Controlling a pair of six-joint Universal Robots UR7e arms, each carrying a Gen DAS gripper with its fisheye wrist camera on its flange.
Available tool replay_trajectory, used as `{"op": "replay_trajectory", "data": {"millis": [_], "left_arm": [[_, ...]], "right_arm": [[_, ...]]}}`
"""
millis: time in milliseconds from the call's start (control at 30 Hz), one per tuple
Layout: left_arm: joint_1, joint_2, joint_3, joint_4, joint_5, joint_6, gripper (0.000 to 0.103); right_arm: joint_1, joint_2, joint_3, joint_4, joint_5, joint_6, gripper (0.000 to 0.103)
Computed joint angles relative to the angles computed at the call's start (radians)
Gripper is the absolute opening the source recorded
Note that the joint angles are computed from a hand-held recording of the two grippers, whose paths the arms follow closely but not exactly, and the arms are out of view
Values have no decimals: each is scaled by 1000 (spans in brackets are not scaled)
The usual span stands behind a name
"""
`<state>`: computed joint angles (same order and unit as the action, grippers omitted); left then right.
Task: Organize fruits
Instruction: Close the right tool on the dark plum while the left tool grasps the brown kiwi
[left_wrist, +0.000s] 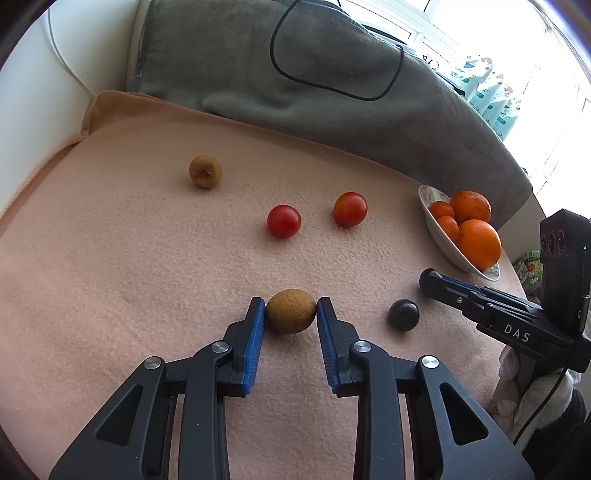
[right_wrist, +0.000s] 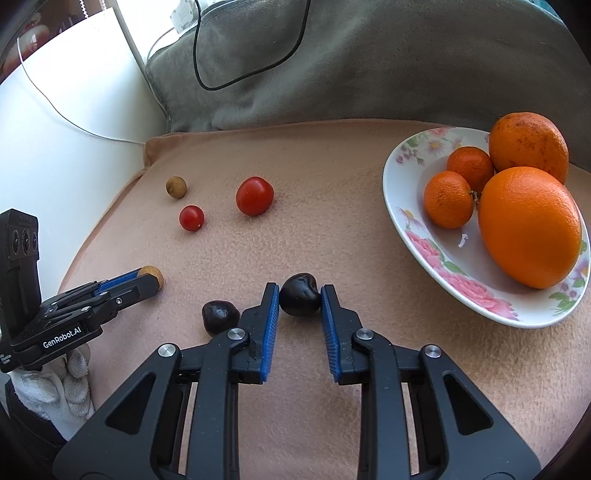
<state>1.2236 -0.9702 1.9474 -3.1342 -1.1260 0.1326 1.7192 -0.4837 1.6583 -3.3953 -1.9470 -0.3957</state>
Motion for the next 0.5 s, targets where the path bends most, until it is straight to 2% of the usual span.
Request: {"op": "replay_trajectory", "data": {"millis": [500], "left_arm": [[-36,14,-22,0,-50,3,27]], "right_arm": [[-11,-64,99,-105,54,8,24]]}}
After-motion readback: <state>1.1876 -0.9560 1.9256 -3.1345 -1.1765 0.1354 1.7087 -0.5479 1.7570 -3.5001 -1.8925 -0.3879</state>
